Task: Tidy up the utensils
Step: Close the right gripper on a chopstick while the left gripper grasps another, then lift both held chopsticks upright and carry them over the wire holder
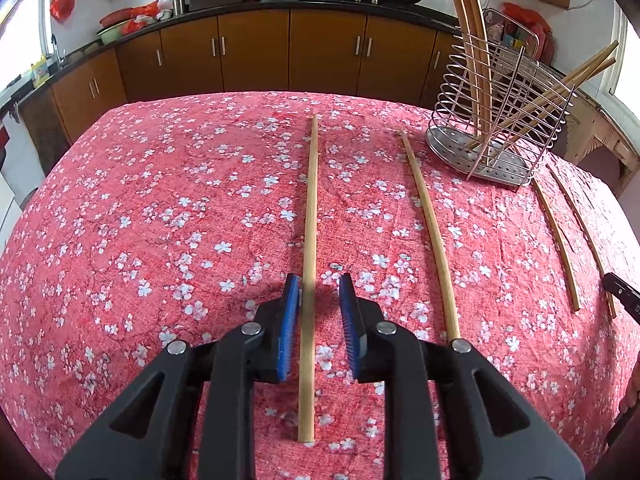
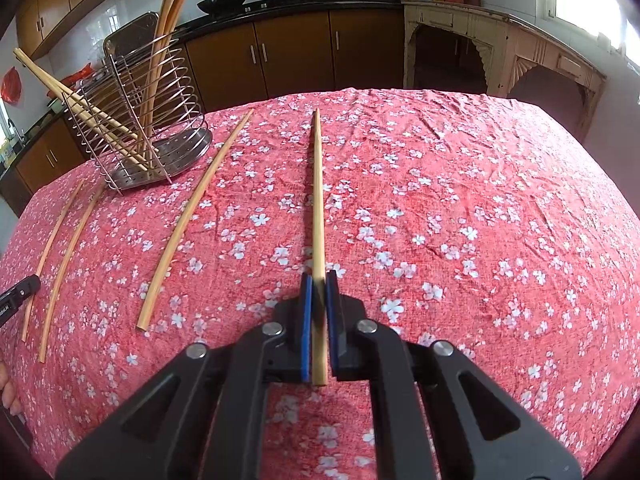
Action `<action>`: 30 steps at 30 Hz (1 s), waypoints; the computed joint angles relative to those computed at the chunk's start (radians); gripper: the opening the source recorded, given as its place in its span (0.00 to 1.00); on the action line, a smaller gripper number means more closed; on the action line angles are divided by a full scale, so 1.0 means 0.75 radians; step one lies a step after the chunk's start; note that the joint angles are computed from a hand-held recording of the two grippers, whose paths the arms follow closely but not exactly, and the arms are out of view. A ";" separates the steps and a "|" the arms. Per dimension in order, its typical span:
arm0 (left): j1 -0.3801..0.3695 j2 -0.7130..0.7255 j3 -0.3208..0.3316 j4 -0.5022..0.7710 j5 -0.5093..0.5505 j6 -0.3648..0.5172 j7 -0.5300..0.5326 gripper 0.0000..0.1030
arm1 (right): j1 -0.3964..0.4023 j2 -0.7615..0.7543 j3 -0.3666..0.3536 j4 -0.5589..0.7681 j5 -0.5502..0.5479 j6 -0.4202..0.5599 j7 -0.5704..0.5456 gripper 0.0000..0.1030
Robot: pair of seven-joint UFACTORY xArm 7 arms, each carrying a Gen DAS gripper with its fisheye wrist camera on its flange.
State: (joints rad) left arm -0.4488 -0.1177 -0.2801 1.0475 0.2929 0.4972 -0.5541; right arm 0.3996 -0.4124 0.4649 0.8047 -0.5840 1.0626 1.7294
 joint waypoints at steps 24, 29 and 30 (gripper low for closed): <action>0.004 -0.053 -0.026 -0.026 0.087 0.073 -0.058 0.07 | 0.057 -0.008 0.018 0.013 0.026 0.075 -0.021 0.07; 0.006 -0.119 -0.021 -0.080 0.033 0.044 -0.033 0.07 | 0.065 -0.062 0.077 0.027 0.011 0.140 0.008 0.07; 0.011 -0.140 -0.025 -0.092 0.036 0.037 -0.034 0.07 | 0.064 -0.065 0.095 0.046 0.002 0.171 0.009 0.07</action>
State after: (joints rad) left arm -0.4406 -0.2226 -0.2986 0.9782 0.3196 0.5249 -0.5793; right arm 0.4478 -0.4609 0.5362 0.8389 -0.5827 1.1911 1.7364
